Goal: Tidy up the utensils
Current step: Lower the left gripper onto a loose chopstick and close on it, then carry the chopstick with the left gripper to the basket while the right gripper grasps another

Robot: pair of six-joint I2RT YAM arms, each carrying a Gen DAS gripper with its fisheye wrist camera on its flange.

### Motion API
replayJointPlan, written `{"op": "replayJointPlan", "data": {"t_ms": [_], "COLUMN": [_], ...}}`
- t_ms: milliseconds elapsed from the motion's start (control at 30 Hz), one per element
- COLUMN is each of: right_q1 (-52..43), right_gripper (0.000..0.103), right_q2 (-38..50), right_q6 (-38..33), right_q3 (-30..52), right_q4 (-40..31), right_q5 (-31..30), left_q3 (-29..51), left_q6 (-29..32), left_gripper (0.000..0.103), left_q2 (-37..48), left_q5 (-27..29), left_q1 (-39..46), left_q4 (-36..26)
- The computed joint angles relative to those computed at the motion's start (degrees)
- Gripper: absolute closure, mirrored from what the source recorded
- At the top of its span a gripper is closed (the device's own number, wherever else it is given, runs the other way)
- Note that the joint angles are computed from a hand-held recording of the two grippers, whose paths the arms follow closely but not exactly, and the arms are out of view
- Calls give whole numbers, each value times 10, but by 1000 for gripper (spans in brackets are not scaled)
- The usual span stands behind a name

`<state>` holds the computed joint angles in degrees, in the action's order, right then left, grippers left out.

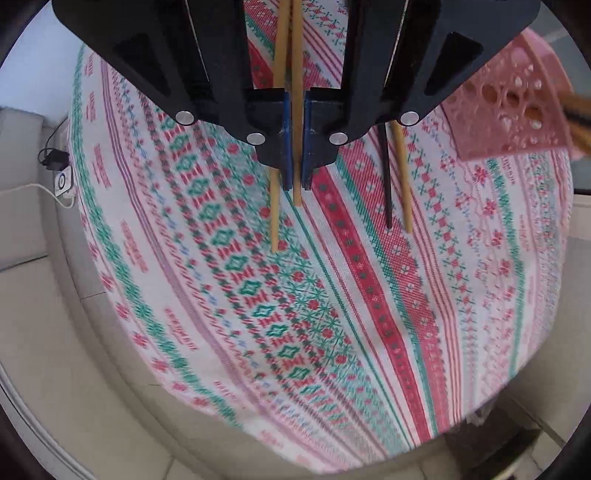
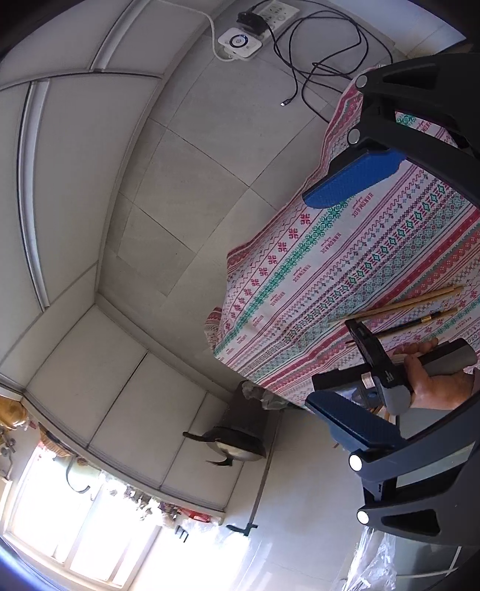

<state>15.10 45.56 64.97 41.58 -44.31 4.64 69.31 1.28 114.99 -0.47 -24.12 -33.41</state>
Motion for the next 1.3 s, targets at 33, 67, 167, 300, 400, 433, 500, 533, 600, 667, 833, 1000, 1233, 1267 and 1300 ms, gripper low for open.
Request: {"op": "replayJointPlan", "data": {"t_ms": [33,67,167,300,400,433,500,533,600,667,833,1000,1233,1267,1300], "right_q1": [-1,4,27,92,128,140,155,156,158,163,189,200,309,328,345], "right_gripper": [7,7,7,7,7,7,12,18,41,44,97,97,97,97,97], "right_q2": [21,49,151,325,440,480,560,591,659,720,743,615,356,333,316], "right_q6": [-9,-15,-39,-64,-67,-66,-69,-75,-85,-90,-110,-76,-44,-35,-28], "right_q3": [-3,-7,-18,22,69,94,153,175,231,277,319,218,170,174,176], "right_q4": [8,20,83,147,186,192,188,187,170,154,130,163,69,56,46], "right_q5": [-9,-14,-32,3,-4,2,13,9,-1,2,68,63,175,189,202], "left_q3": [-39,-80,-192,-276,-291,-295,-297,-296,-288,-270,-219,-184,-148,-144,-139], "left_q6": [3,6,24,54,103,126,173,211,268,316,395,411,419,420,422], "left_gripper": [99,99,99,99,99,99,99,99,99,99,99,99,99,99,99], "left_q2": [-37,-81,-230,-444,-569,-613,-655,-668,-663,-649,-620,-595,-593,-593,-594], "left_q5": [0,-1,24,54,128,160,219,255,300,343,419,460,508,512,515], "left_q1": [-5,-9,5,42,133,176,256,309,374,434,539,584,644,650,657], "left_q4": [25,46,73,26,-44,-73,-115,-137,-165,-194,-261,-295,-324,-328,-335]}}
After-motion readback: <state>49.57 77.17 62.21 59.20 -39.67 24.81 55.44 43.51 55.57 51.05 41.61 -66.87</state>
